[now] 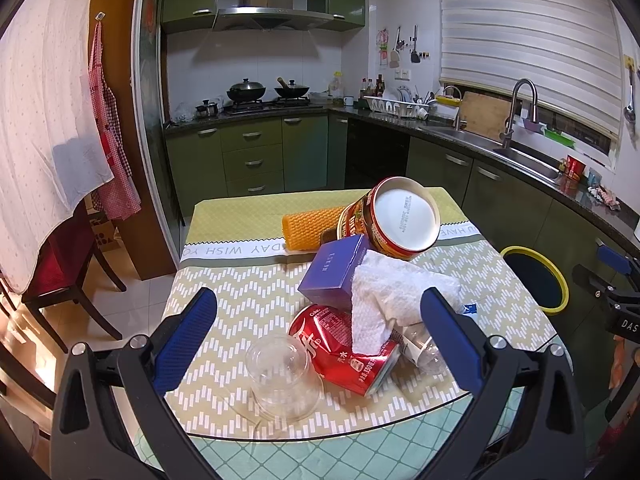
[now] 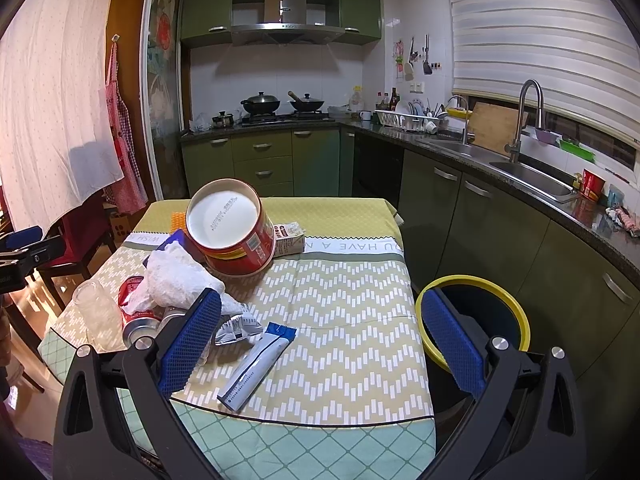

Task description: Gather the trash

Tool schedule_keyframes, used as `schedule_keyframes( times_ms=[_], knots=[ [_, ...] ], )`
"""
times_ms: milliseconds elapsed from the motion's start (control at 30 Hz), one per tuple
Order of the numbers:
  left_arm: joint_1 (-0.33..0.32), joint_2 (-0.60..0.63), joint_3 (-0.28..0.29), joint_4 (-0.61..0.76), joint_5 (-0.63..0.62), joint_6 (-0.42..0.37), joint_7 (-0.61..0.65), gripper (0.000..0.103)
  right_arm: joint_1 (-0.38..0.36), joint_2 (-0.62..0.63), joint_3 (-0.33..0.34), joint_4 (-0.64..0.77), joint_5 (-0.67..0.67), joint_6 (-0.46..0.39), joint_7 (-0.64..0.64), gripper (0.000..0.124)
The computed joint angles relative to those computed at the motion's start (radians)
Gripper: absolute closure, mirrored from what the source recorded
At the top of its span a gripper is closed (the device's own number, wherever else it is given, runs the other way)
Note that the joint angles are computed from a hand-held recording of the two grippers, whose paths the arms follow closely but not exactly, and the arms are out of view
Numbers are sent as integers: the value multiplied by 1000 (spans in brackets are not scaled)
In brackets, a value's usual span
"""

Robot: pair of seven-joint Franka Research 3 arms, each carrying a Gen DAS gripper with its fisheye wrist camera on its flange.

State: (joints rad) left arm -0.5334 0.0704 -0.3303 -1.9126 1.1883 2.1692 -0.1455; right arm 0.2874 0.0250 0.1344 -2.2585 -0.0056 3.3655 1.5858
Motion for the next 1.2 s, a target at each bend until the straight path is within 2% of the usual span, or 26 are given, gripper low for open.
schedule_keyframes(
  times_ms=[667, 967, 1133, 1200],
  knots=[
    [-1, 3, 2, -3, 3, 5, -4, 6, 3, 1, -1, 1, 15, 0, -14, 25],
    [-4, 16, 6, -2, 10, 18, -6, 6, -4, 2, 3, 1, -1, -1, 1, 25],
    [-1, 18, 10, -2, 4, 33, 0, 6, 13, 10, -6, 8, 43, -9, -38, 25],
    [5, 20, 14, -1, -4, 46, 7, 6, -3, 18, 10, 17, 38, -17, -34, 25]
  ],
)
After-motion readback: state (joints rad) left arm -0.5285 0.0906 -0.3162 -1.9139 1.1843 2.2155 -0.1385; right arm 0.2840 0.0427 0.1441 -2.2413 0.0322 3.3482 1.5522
